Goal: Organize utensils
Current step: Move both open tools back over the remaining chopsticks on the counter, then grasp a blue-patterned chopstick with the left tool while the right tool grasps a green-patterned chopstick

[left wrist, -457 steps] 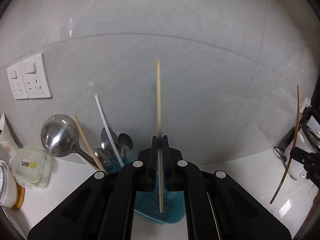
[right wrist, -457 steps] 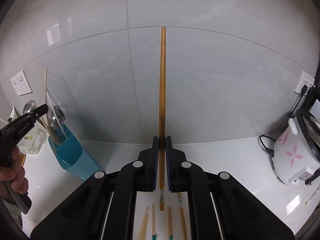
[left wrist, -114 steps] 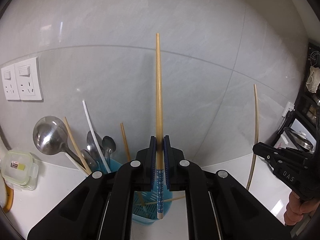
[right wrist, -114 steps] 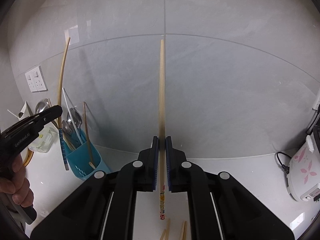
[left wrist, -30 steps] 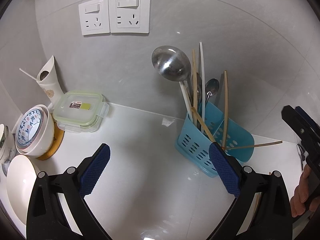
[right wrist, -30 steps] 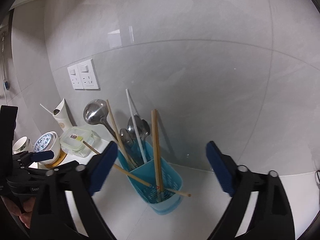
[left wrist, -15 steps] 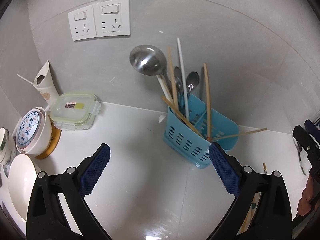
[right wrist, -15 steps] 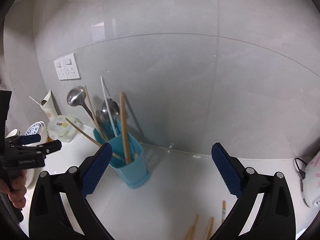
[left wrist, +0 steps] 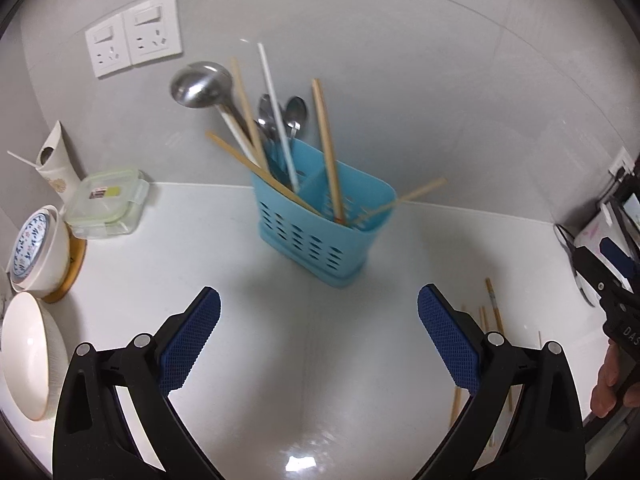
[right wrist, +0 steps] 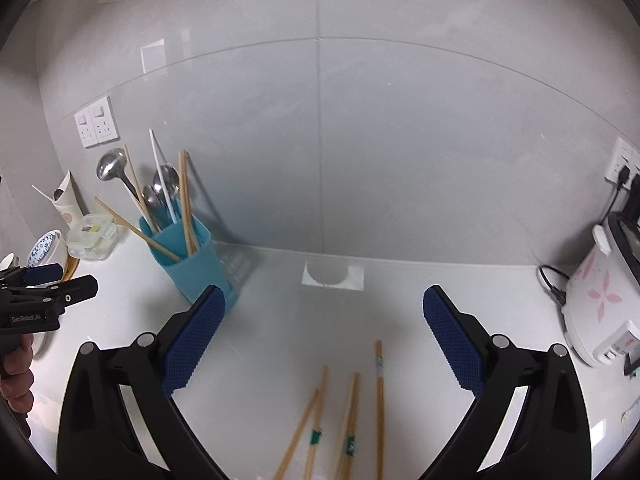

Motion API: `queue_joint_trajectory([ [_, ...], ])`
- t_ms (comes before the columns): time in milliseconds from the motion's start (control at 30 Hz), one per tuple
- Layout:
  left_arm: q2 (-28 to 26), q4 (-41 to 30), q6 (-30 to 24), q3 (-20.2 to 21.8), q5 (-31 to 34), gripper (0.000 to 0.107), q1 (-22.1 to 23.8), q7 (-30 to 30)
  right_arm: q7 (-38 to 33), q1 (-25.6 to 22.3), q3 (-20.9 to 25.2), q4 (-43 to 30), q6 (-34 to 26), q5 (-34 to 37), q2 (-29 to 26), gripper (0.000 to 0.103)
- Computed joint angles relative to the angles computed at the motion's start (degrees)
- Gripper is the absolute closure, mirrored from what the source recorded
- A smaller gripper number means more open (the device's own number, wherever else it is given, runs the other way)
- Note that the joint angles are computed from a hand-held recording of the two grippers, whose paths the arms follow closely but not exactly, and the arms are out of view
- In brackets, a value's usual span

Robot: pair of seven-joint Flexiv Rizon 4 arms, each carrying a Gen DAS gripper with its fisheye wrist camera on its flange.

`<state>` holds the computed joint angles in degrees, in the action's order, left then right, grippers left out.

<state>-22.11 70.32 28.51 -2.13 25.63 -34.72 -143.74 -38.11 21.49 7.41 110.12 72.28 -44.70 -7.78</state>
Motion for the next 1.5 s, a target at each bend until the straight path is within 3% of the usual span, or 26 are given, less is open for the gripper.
queue_joint_trajectory([
  [400,-7.4,-4.5,0.0,-1.3,-5.2,0.010,-3.6,3.0,-3.4,-4.2,1.6,8.4,-3.6,6.5,5.2,0.008],
  [633,-11.2,-6.2,-0.6,-1.2,-8.5,0.010,-5.2,4.1,-8.3,-4.8,2.4,9.7,-7.2,12.7,4.6,0.008],
  [900,-16.2,-8.3,-1.1,-1.7,-12.9,0.010,-6.6,6.6,-17.4,-3.2,2.8,5.3,-16.9,21.1,-0.2,0.014],
  [1133,-19.2,-10.4,-2.4,-1.6,-15.9,0.010,-7.4,7.5,-22.0,-2.4,2.7,2.2,-21.2,25.0,-3.4,0.018],
  [1500,-23.8,-14.7,-5.9,-1.2,-18.9,0.011,-8.2,7.3,-27.7,-1.6,2.9,-6.4,-32.9,32.5,-9.1,0.039],
])
